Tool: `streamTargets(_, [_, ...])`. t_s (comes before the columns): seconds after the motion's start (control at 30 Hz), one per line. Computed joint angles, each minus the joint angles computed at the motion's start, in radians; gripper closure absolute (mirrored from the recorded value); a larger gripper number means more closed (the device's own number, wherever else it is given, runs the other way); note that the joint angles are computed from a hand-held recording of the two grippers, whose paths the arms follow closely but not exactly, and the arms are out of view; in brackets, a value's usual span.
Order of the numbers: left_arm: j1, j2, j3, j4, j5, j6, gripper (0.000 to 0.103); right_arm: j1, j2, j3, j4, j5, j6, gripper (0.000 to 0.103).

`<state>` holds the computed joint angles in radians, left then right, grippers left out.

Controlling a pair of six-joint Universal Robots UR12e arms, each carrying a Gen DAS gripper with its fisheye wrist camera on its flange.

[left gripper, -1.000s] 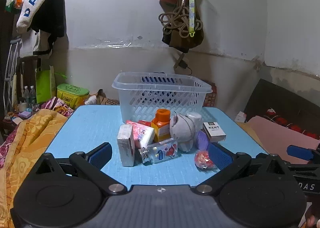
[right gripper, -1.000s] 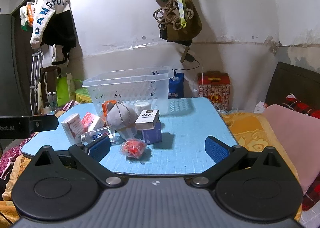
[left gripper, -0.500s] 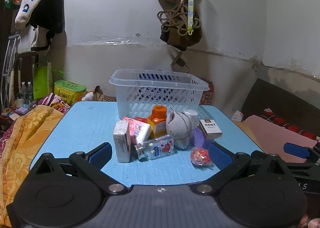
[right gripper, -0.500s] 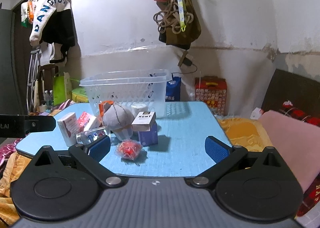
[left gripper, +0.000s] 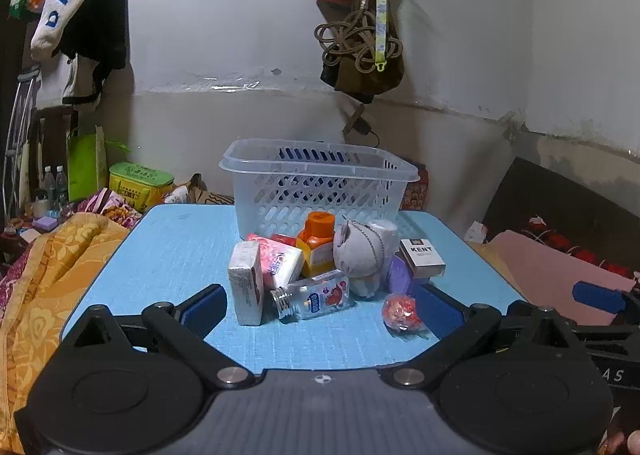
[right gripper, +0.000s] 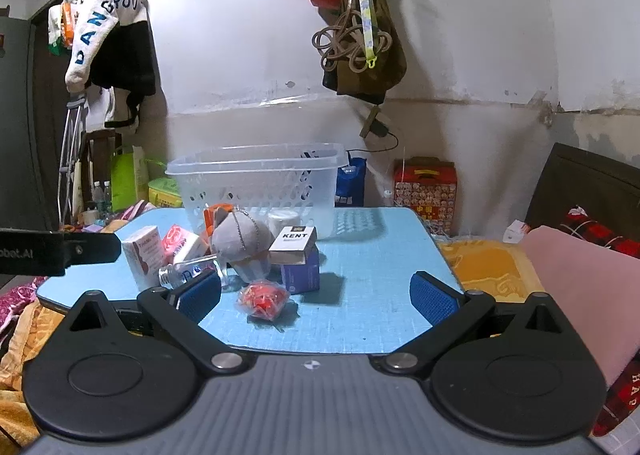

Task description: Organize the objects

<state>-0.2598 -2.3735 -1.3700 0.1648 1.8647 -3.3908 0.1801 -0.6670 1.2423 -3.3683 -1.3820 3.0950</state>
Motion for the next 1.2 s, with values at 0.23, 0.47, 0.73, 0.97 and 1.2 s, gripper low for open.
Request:
streamTargets(0.23, [0.003, 0.002, -0.004, 0.002, -0.003, 0.000, 0.001, -0.002, -0.005, 0.004, 0.017, 0.013, -0.018, 0.000])
streamTargets(0.47, [0.024, 0.021, -0.040, 0.020, -0.035, -0.014, 0.006, -0.008, -0.009, 0.018, -0.005, 0.030, -0.022, 0.000])
streamTargets(0.73, [0.061, 0.003, 0.045, -0.189, -0.074, 0.022, 0.013, -0.027, 0.027, -0.080, 0.104, 0.169, 0.003, 0.000])
streamTargets(0.97, [0.085, -0.038, 0.127, -0.267, -0.118, 0.066, 0.015, -0.012, 0.115, -0.266, 0.234, 0.124, -0.064, 0.000])
streamTargets(1.2, [0.097, -0.071, 0.174, -0.279, -0.123, 0.063, 0.018, 0.007, 0.173, -0.380, 0.349, 0.097, -0.122, 0.016])
